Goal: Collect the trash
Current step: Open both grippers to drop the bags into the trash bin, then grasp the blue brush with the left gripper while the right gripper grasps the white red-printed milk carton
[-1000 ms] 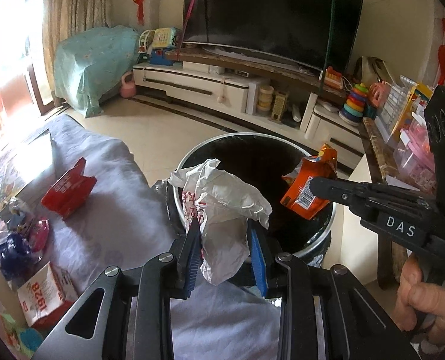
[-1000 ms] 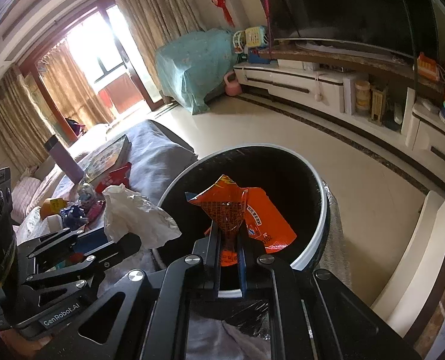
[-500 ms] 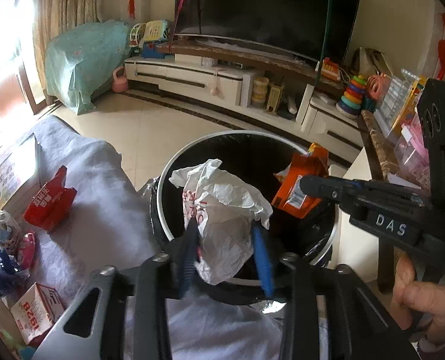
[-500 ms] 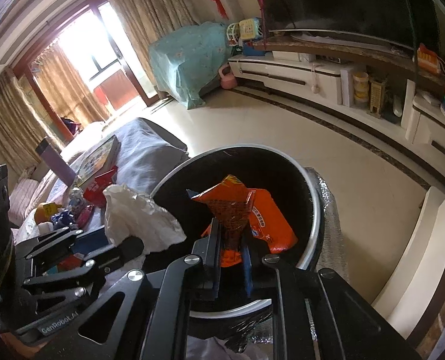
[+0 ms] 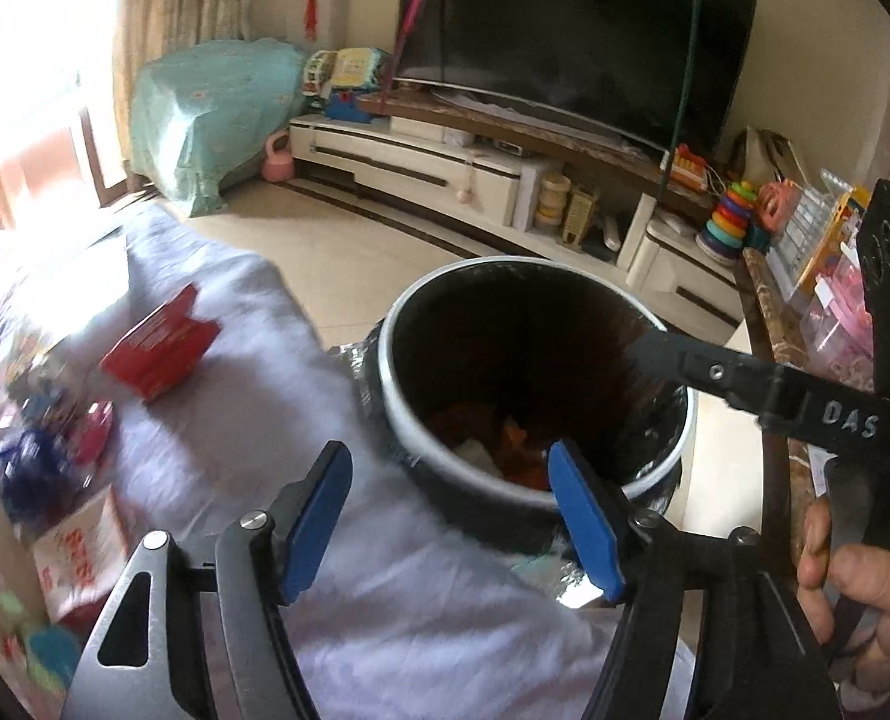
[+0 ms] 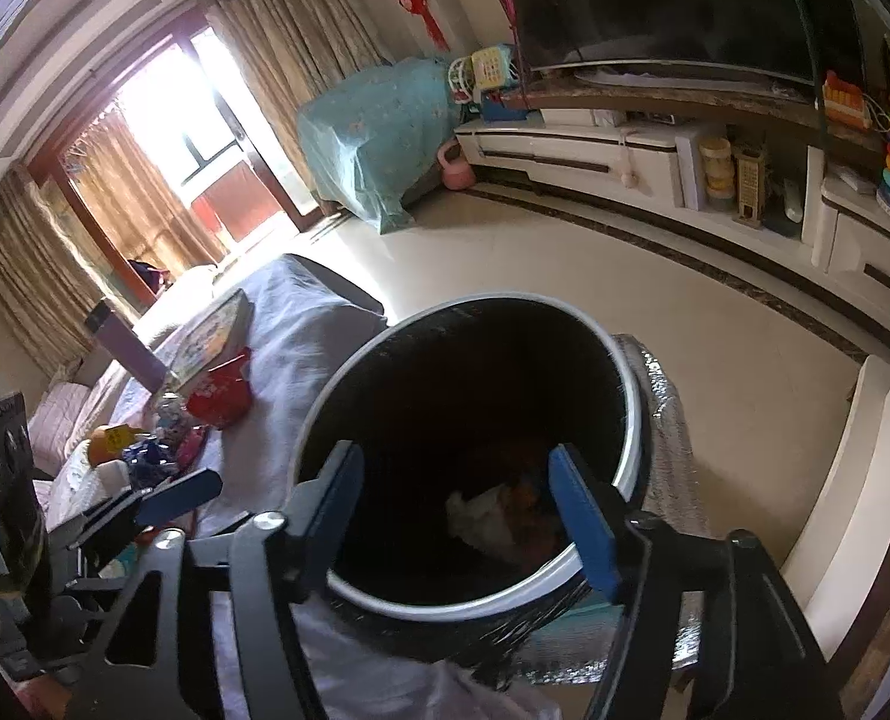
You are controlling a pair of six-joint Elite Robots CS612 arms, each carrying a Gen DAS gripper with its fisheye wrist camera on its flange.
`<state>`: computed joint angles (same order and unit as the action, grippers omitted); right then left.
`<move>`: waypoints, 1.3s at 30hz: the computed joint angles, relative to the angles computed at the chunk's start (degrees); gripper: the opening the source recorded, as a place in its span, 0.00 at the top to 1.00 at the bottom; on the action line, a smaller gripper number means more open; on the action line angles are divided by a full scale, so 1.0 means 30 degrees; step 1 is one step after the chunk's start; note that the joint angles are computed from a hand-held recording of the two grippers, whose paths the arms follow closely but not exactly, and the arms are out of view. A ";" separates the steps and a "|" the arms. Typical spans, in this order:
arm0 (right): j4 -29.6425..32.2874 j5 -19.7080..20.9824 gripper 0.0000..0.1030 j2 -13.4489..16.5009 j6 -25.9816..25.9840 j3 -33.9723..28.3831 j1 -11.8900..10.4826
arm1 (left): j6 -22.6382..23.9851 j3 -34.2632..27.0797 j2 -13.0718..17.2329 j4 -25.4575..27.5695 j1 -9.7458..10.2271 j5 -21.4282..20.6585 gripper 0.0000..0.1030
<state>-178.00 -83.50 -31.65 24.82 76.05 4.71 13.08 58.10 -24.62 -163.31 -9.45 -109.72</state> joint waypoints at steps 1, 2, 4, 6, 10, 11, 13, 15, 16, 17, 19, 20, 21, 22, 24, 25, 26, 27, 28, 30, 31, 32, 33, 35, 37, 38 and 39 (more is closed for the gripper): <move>-0.0242 0.0024 0.24 -0.0025 0.0081 0.0103 0.0063 | -0.0240 0.0475 -0.0181 -0.0341 0.0090 -0.0034 0.34; -0.0548 0.0015 0.21 -0.0064 0.0200 0.0243 0.0148 | -0.0428 0.0876 -0.0329 -0.0617 0.0164 -0.0086 0.34; -0.1032 0.0064 0.17 -0.0117 0.0348 0.0453 0.0296 | -0.0864 0.1770 -0.0655 -0.1329 0.0343 -0.0155 0.34; -0.1426 0.0156 0.13 -0.0147 0.0501 0.0597 0.0451 | -0.1121 0.2550 -0.0962 -0.1918 0.0507 -0.0113 0.34; -0.1901 0.0226 0.12 -0.0142 0.0436 0.0754 0.0838 | -0.1495 0.4163 -0.1596 -0.2966 0.0836 0.0141 0.34; -0.1982 0.0312 0.12 -0.0125 0.0453 0.0765 0.0909 | -0.1541 0.4445 -0.1720 -0.3113 0.0915 0.0181 0.34; -0.2014 0.0425 0.12 -0.0076 0.0475 0.0752 0.1086 | -0.1764 0.4953 -0.1963 -0.3365 0.1056 0.0313 0.34; -0.2006 0.0639 0.12 0.0006 0.0531 0.0705 0.1209 | -0.2015 0.5324 -0.2157 -0.3499 0.1269 0.0235 0.34; -0.1948 0.0710 0.12 0.0042 0.0548 0.0661 0.1239 | -0.2190 0.5590 -0.2282 -0.3688 0.1372 0.0263 0.34; -0.1836 0.0811 0.12 0.0100 0.0553 0.0592 0.1328 | -0.2379 0.5814 -0.2409 -0.3848 0.1448 0.0368 0.34; -0.1644 0.1037 0.12 0.0228 0.0488 0.0413 0.1485 | -0.2599 0.6290 -0.2617 -0.4204 0.1603 0.0481 0.34; -0.1537 0.1112 0.12 0.0288 0.0463 0.0316 0.1554 | -0.2630 0.6232 -0.2640 -0.4118 0.1699 0.0502 0.34; -0.1479 0.1195 0.12 0.0338 0.0433 0.0254 0.1634 | -0.2710 0.6446 -0.2727 -0.4283 0.1767 0.0629 0.34; -0.1356 0.1319 0.12 0.0406 0.0331 0.0143 0.1716 | -0.2824 0.6701 -0.2839 -0.4448 0.1842 0.0740 0.34; -0.1198 0.1444 0.12 0.0488 0.0212 0.0022 0.1847 | -0.3118 0.7087 -0.3014 -0.4662 0.1998 0.0836 0.34; -0.1168 0.1511 0.12 0.0505 0.0185 0.0003 0.1890 | -0.3200 0.7164 -0.3054 -0.4690 0.2083 0.0873 0.34; -0.1073 0.1626 0.12 0.0546 0.0133 -0.0068 0.1951 | -0.3347 0.7396 -0.3153 -0.4831 0.2161 0.0952 0.34; -0.1021 0.1679 0.12 0.0568 0.0104 -0.0094 0.2006 | -0.3451 0.7462 -0.3186 -0.4862 0.2194 0.1001 0.34; -0.0963 0.1739 0.12 0.0587 0.0052 -0.0115 0.2044 | -0.3600 0.7743 -0.3295 -0.5052 0.2276 0.1088 0.34; -0.0824 0.1782 0.12 0.0656 0.0002 -0.0216 0.2139 | -0.3757 0.8178 -0.3486 -0.5356 0.2376 0.1208 0.34; -0.0697 0.1882 0.12 0.0694 -0.0025 -0.0282 0.2170 | -0.3784 0.8154 -0.3507 -0.5325 0.2459 0.1238 0.34; -0.0668 0.1934 0.12 0.0711 -0.0027 -0.0291 0.2202 | -0.3833 0.8361 -0.3597 -0.5486 0.2502 0.1358 0.34; -0.0609 0.2018 0.12 0.0734 -0.0088 -0.0327 0.2228 | -0.3853 0.8389 -0.3621 -0.5490 0.2500 0.1446 0.34; -0.0492 0.2050 0.12 0.0786 -0.0205 -0.0436 0.2324 | -0.3904 0.8613 -0.3744 -0.5511 0.2519 0.1681 0.34; -0.0385 0.2102 0.12 0.0845 -0.0415 -0.0573 0.2393 | -0.3995 0.8674 -0.3818 -0.5133 0.2577 0.1651 0.34; -0.0327 0.2113 0.12 0.0875 -0.0487 -0.0649 0.2429 | -0.4122 0.8599 -0.3821 -0.4893 0.2542 0.1634 0.34; -0.0221 0.2139 0.12 0.0908 -0.0610 -0.0738 0.2455 | -0.4203 0.8421 -0.3811 -0.4602 0.2515 0.1596 0.34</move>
